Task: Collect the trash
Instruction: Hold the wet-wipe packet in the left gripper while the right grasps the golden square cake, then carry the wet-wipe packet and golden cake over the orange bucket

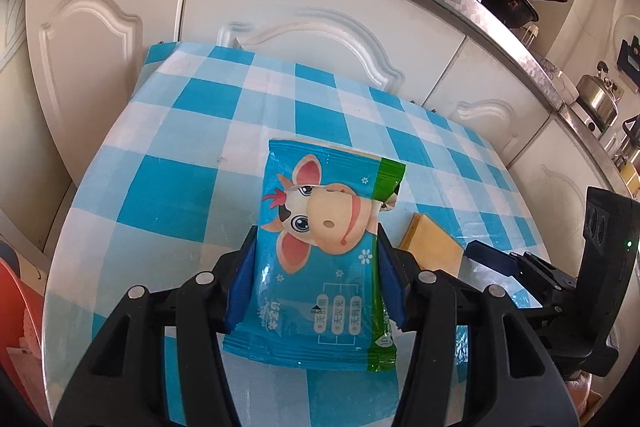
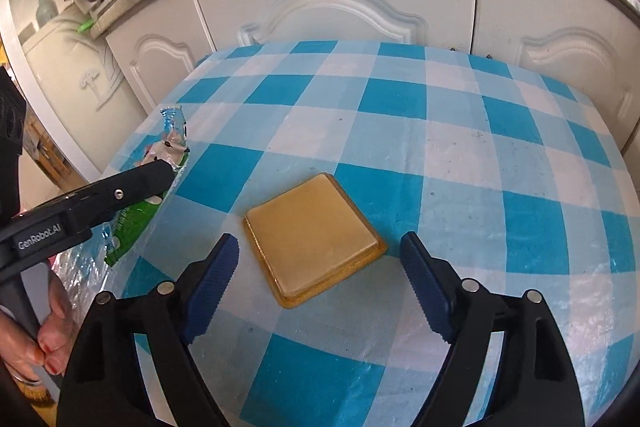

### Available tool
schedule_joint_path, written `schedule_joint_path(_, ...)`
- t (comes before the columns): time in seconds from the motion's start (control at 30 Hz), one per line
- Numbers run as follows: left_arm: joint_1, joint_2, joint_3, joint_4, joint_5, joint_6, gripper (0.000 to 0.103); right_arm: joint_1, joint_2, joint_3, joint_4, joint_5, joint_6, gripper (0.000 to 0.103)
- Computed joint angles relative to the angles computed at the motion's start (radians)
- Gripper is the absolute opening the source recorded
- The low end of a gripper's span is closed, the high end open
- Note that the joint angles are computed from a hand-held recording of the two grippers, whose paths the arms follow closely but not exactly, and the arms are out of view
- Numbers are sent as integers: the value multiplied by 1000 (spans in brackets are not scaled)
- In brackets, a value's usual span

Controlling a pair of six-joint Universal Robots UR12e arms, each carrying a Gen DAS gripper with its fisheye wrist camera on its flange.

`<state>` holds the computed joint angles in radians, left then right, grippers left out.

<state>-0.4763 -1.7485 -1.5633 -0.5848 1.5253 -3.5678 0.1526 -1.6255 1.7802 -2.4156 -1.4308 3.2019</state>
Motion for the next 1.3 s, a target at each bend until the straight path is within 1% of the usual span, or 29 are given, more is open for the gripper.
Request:
schedule_joint_path(0.1,6,4,-9,-5,-15,-6,55,5,7,-8,7,-17,-16,82)
schedule_joint_path(0.2,9,4,-14,-1,-29,-7,55,13,9,-12,9,-54,-29,70)
schedule_joint_path(0.23,9,4,-14,1,-31,-6,55,16,10,-14,12,-66,-37,69)
schedule_joint_path(0.47,7,3,-14,-2,-32,3,55,30,8,-15,21,-107,-56,66)
schedule_joint_path(0.63,7,3,-13,-5,-26,5,55,30,1,-9,20,-109,-50,64)
schedule_joint_path(0.97,-3,17,-23,-15,-15,17,55,21,-40,31,-8,-103,15,64)
schedule_joint_path(1.03,-5,22,-26,-19,-13,18,55,23,-51,39,-16,-112,27,64)
schedule_joint_path(1.3,-16,55,-50,-32,8,43,55,23,-92,64,-19,-117,70,64)
